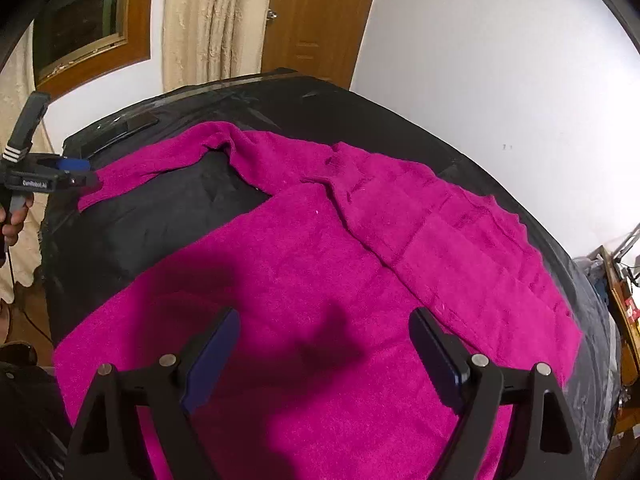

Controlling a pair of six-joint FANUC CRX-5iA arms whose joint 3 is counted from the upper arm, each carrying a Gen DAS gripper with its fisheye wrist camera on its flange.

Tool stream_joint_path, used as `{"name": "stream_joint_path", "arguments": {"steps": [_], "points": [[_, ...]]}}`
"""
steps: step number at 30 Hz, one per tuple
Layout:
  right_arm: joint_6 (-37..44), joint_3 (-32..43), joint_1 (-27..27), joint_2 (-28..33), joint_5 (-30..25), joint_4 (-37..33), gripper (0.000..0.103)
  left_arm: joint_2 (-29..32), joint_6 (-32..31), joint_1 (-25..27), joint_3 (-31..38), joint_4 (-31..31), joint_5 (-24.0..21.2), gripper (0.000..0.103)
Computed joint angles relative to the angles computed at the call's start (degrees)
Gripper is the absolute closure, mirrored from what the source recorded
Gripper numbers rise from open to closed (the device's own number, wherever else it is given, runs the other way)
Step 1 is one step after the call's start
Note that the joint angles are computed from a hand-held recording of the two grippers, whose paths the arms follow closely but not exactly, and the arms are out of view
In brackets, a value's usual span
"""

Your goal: Fold clothes

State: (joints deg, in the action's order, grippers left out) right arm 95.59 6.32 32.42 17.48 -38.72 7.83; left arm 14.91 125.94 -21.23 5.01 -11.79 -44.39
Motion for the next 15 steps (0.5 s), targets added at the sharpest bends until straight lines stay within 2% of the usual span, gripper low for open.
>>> {"name": "stream_joint_path", "arguments": {"steps": [4, 5, 7, 8, 9, 14, 15], "points": [[-2.0, -0.5, 0.0, -0.2, 0.3, 1.0, 0.015, -0.2, -0.9, 0.4, -1.0, 1.0, 1.9, 0.027], [-2.5, -0.7, 0.0, -0.2, 0.5, 1.4, 0.015, -0.3, -1.0, 0.5, -1.2, 1.1, 2.1, 0.033], [-4.0, -1.3, 0.2, -0.1, 1.0, 2.9, 0.015, -0.3, -1.0, 1.0, -1.3, 1.6, 2.4, 0.056], [-4.6, -1.5, 0.2, 0.0, 1.3, 3.7, 0.015, -0.5, -1.3, 1.5, -1.8, 2.6, 2.8, 0.084], [-4.5, -1.6, 0.2, 0.0, 1.3, 3.6, 0.015, -0.8, -1.9, 2.0, -2.7, 4.0, 3.8, 0.097], [-4.6, -2.6, 0.8, -0.4, 2.6, 4.9, 0.015, -2.8, -6.2, 4.0, -7.3, 12.2, 9.7, 0.098], [-4.9, -3.1, 0.9, -0.7, 3.3, 5.6, 0.015, -3.3, -9.4, 4.5, -8.9, 16.0, 12.0, 0.098]]}}
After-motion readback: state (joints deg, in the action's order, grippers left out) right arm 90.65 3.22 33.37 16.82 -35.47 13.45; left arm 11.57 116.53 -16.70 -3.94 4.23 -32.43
